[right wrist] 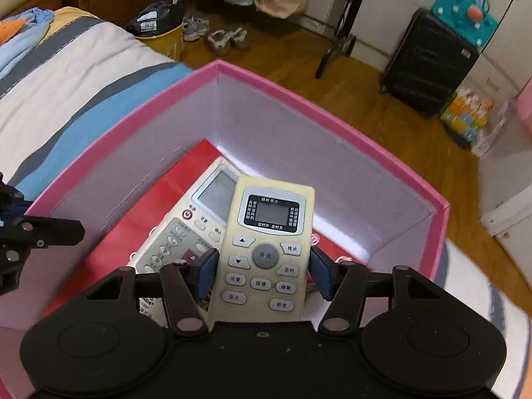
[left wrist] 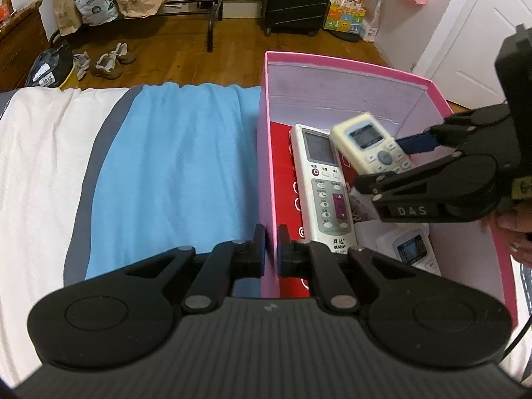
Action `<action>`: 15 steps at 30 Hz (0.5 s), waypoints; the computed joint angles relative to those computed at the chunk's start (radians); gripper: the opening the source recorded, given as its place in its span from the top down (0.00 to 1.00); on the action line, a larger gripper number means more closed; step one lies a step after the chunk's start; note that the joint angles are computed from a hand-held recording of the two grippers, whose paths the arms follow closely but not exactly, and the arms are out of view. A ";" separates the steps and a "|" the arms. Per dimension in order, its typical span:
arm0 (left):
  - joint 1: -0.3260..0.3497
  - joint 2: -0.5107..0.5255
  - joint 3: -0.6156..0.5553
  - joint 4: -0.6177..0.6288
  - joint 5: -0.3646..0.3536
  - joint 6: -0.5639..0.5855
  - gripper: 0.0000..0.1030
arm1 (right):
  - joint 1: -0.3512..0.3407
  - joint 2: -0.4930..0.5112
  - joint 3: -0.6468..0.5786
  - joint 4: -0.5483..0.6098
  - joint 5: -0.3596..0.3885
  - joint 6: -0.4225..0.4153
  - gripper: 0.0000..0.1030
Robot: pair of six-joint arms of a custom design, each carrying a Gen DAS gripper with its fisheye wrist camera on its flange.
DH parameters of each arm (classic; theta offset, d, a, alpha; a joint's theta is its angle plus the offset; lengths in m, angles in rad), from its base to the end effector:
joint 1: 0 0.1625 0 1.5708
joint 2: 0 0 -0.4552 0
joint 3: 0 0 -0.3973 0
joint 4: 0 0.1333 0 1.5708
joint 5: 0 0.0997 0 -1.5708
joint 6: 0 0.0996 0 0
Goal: Organize rigid objects
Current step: 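Carry the cream TCL remote into the pink box and release it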
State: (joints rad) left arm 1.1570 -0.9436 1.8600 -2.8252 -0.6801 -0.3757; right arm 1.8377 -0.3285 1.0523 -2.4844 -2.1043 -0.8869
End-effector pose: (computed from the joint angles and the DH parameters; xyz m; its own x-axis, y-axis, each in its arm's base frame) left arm -0.0579 -0.6559 0.1898 -0.7713 -0.3013 -0.5607 0.1036 0.8097 -0.5776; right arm 0.3020 -0.7910 -0.0192 -0.3400 -0.8193 0.4618 -0.8270 0.4942 0.2679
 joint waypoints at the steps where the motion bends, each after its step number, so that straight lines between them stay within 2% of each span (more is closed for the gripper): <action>1: 0.000 0.000 0.000 0.000 -0.001 -0.001 0.94 | 0.000 0.001 -0.007 0.013 0.008 0.014 0.38; 4: 0.002 -0.002 -0.001 0.001 -0.005 -0.003 0.94 | -0.005 -0.036 0.049 -0.078 0.054 0.013 0.35; 9: 0.000 -0.001 -0.004 0.012 -0.001 -0.008 0.94 | -0.016 -0.174 0.180 -0.144 0.173 0.078 0.35; 12: -0.002 -0.003 -0.005 0.019 0.000 -0.014 0.94 | -0.023 -0.258 0.246 -0.155 0.185 0.121 0.35; 15: -0.005 -0.004 -0.003 0.018 0.006 -0.013 0.94 | -0.030 -0.323 0.268 -0.098 0.148 0.219 0.35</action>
State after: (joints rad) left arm 1.1518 -0.9478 1.8567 -2.8070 -0.6743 -0.3885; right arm 1.8076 -0.6517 1.3202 -2.5821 -1.9561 -0.6675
